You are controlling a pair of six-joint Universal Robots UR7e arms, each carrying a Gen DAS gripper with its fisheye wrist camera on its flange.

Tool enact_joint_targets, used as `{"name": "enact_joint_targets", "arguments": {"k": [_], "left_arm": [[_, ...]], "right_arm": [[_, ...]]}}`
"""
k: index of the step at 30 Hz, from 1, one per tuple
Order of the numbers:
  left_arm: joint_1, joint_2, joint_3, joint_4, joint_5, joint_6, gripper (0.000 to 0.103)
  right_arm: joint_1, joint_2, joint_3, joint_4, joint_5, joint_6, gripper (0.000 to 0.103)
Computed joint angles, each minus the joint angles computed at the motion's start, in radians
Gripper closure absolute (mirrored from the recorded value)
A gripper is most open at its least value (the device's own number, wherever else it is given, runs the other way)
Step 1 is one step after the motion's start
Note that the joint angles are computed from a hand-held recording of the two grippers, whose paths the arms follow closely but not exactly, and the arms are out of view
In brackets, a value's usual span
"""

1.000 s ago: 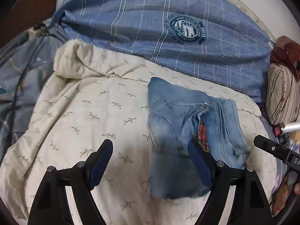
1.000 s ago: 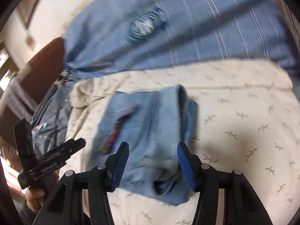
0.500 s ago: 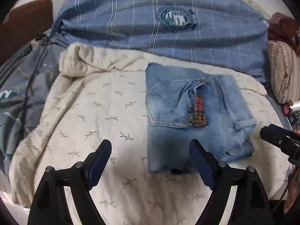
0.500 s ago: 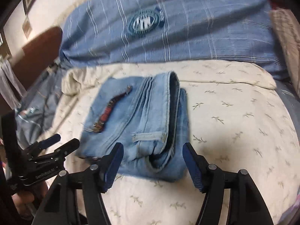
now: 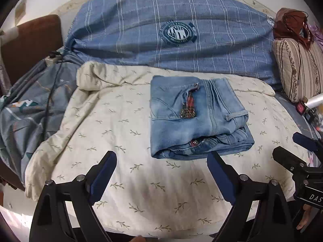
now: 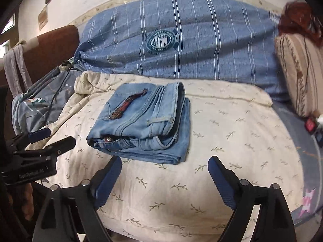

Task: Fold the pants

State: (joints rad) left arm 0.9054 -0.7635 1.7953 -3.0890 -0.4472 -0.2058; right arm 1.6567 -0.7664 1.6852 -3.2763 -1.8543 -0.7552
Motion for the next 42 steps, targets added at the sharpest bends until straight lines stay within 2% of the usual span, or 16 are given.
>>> {"name": "enact_joint_targets", "arguments": {"k": [7, 20, 25, 38, 42], "left_arm": [[-0.015, -0.012, 0.009, -0.063, -0.001, 0.003, 0.012], [-0.025, -0.014, 0.020, -0.104, 0.003, 0.022, 0.011], [-0.026, -0.022, 0.023, -0.103, -0.016, 0.025, 0.011], [-0.026, -0.020, 0.013, -0.130, -0.033, 0.060, 0.000], [-0.018, -0.019, 0.005, -0.147, -0.066, 0.078, 0.000]], "right_arm": [[0.008, -0.011, 0.011, -0.031, 0.006, -0.025, 0.013], [0.024, -0.007, 0.017, -0.055, -0.012, -0.037, 0.013], [0.032, -0.006, 0.015, -0.059, -0.018, -0.047, 0.013], [0.031, -0.003, 0.008, -0.059, -0.025, -0.053, 0.013], [0.029, 0.000, 0.004, -0.056, -0.026, -0.052, 0.013]]}}
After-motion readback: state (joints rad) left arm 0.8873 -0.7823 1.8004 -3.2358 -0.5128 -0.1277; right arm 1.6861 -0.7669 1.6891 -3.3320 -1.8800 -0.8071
